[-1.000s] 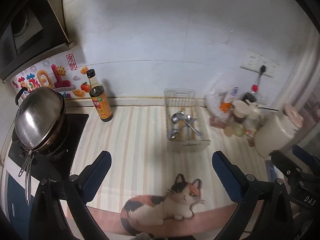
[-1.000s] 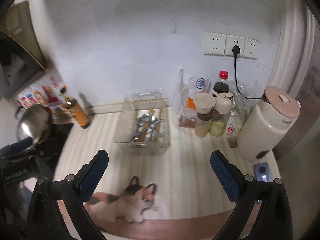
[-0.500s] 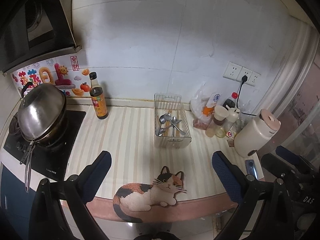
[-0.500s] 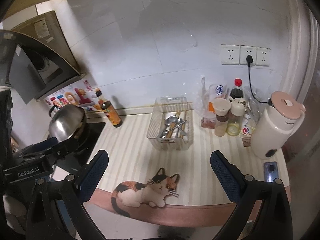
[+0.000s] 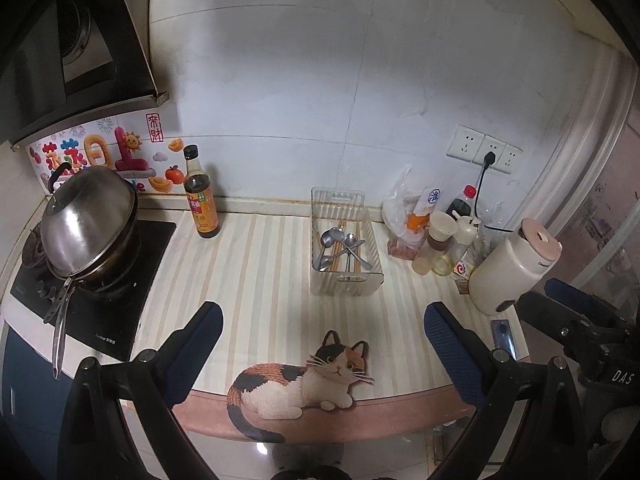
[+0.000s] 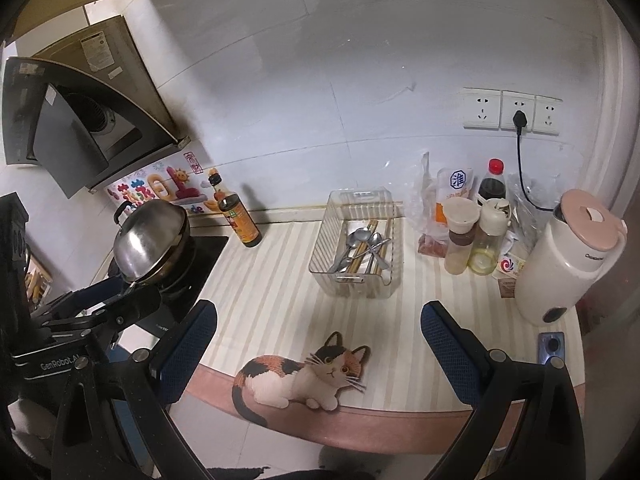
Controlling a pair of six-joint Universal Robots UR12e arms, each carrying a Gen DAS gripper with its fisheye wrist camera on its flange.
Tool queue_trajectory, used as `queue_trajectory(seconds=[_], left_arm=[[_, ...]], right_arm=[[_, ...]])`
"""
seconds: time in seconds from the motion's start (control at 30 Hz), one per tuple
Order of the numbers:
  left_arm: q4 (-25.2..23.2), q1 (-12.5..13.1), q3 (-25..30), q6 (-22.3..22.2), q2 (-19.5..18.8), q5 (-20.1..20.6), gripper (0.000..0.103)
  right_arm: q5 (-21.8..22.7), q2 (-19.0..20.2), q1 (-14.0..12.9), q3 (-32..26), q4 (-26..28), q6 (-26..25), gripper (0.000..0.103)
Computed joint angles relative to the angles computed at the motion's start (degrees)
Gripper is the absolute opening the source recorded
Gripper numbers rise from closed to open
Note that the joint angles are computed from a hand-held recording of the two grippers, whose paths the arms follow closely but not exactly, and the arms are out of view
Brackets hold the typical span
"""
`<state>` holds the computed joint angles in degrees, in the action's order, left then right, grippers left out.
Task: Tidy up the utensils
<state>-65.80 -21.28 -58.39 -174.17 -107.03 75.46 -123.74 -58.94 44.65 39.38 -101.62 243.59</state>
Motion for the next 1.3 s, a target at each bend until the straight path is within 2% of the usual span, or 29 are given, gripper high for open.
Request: queue_trajectory(seconds=[0.6,1.3], left_arm=[[-0.10,-0.01,-0.19,-0.19,0.11,-0.18,0.103],[-0.38,0.00,0.29,0.73,-0.31,-0.55,0.103]], right_arm=[[3.39,-0.91,-1.12,1.84,-1.83,-2.24,0.103],[4.71,-1.41,-1.65,2.83,-2.32,-3.80,0.103]])
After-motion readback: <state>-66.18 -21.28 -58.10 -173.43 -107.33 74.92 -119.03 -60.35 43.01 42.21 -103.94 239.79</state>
